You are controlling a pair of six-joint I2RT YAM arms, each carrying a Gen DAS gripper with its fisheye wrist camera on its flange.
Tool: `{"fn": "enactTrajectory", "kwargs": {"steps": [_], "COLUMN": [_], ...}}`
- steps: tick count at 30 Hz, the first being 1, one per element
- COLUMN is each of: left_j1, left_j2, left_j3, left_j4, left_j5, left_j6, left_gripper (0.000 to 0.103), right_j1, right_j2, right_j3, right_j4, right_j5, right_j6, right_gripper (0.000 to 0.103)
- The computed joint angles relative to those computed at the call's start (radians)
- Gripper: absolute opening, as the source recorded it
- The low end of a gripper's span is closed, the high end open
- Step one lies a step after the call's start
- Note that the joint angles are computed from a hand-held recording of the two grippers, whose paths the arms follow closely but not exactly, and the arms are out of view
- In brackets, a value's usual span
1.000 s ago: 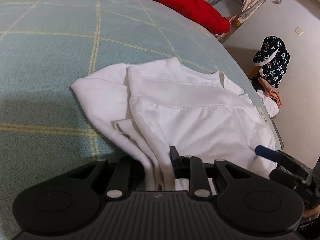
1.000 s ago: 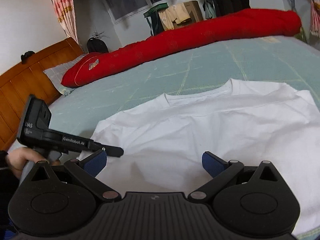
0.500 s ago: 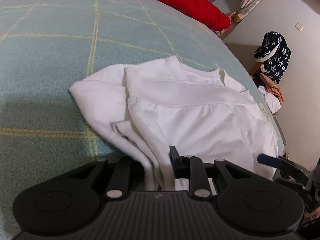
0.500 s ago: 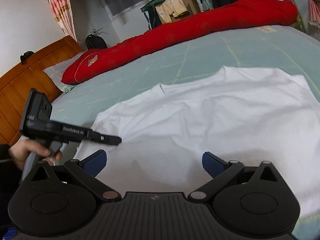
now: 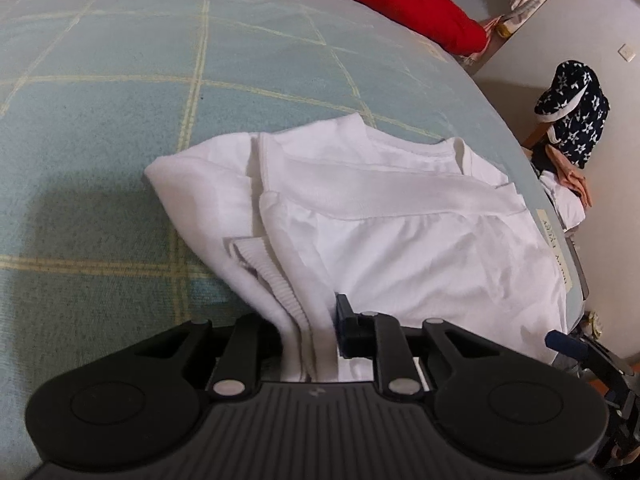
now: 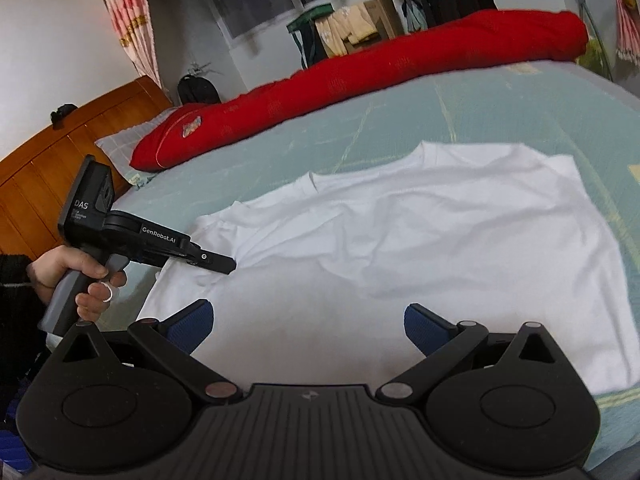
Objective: Fold clothes
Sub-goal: 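Lift the gripped hem upward with the left tool, then fold the hem over toward the collar with the left tool and open it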
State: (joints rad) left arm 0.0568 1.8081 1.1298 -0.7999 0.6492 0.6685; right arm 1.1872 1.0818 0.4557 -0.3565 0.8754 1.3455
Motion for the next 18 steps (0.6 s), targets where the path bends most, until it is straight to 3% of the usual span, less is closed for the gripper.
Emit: {"fn": "enactTrajectory", "kwargs": {"steps": [13,18], "left_j1": [-0.097,-0.175], "left_j2": [-0.188,-0.249], "left_j3": [0.043,0.066], "left_j4": [-0.135,-0.173], "left_j5": [0.007,0.025], "left_j6": [-0.079,-0.142], "left_gripper": [0.016,0.016], "right_j1": [0.107,0.175], "right_j2": [-0.107,-0.129], "right_j3": [-0.018,-0.016], "right_j4": [-0.183,-0.28], "right_j5": [0.115,0.174], "right_j6": [0.125,0.229], "right_gripper": [0.103,0.103]}}
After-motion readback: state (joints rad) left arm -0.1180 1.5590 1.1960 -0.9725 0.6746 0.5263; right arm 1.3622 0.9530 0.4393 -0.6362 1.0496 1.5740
